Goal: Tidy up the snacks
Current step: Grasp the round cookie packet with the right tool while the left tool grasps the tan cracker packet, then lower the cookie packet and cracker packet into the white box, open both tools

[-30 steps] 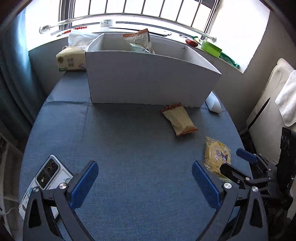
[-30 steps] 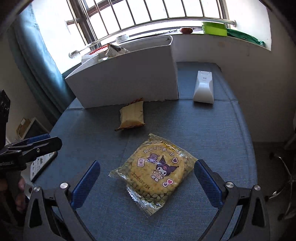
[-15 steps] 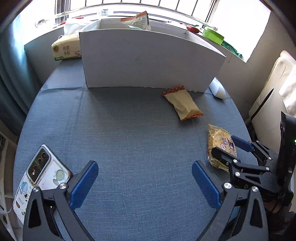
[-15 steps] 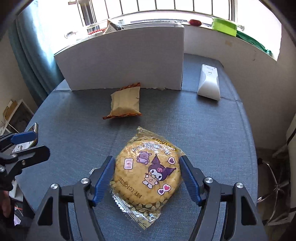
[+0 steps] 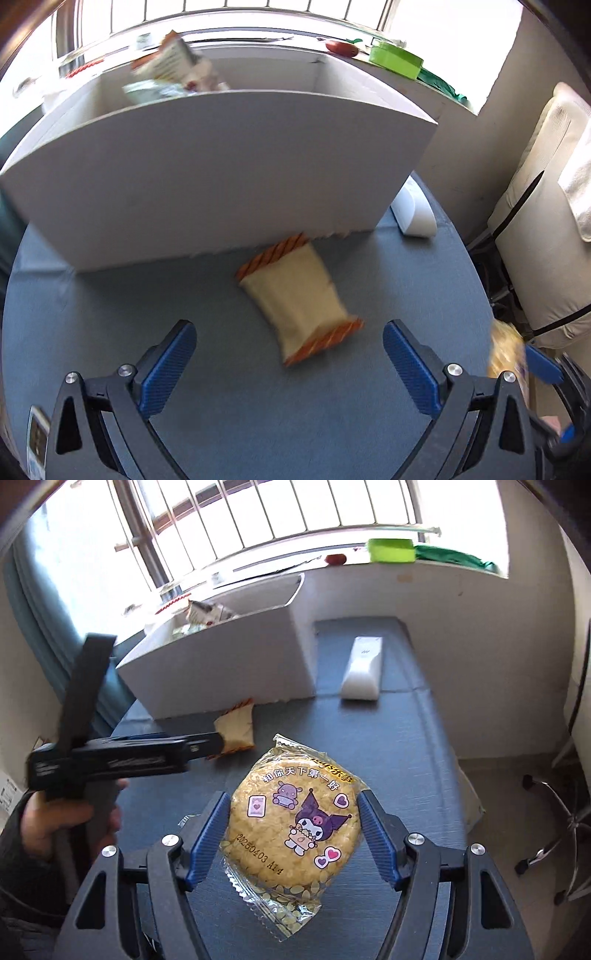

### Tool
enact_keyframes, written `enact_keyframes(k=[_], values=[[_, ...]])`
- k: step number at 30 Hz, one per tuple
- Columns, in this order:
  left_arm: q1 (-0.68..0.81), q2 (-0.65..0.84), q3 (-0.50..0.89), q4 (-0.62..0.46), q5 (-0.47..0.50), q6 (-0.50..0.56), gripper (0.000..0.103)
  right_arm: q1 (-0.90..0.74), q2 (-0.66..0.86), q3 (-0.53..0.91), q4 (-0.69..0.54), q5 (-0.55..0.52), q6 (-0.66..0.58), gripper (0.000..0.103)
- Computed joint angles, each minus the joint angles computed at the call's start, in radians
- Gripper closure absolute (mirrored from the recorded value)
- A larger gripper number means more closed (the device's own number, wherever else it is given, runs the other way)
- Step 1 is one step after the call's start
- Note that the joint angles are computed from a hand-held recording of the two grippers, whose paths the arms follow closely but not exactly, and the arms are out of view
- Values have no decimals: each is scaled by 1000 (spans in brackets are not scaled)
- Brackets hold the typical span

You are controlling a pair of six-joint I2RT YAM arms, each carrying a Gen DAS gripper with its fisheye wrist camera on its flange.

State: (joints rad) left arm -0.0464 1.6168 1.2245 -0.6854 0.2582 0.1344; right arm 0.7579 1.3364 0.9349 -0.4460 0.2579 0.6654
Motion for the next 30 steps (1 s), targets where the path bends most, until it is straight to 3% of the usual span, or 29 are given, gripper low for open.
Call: enact_keyframes(k=[6,7,8,10,17,20,25,30], values=[[-73,124,63,35,-103,-31,3,-22,-93,-42,-29,13,31,28],[-79,118,55,41,-113,-7,12,-25,-101,-48,-29,10,34,28],[-85,102,37,57,-139,18,32,-35,-115,-56,-31,4,32,28],[-73,71,7,77,-117,58,57,-45,-121,-62,-26,-9,34,28],[140,-92,-97,16,119,201,58,-49,-82,-53,50,-54,14,28],[260,-165,-74,-34,220,248,58,-58,-34,-11,94,-89,-22,28],[407,-129,143,-112,375,263,58,-109,100,168,160,-195,-141,28],[372,72,442,-88,356,156,58,-147,310,499,114,-207,-276,28]])
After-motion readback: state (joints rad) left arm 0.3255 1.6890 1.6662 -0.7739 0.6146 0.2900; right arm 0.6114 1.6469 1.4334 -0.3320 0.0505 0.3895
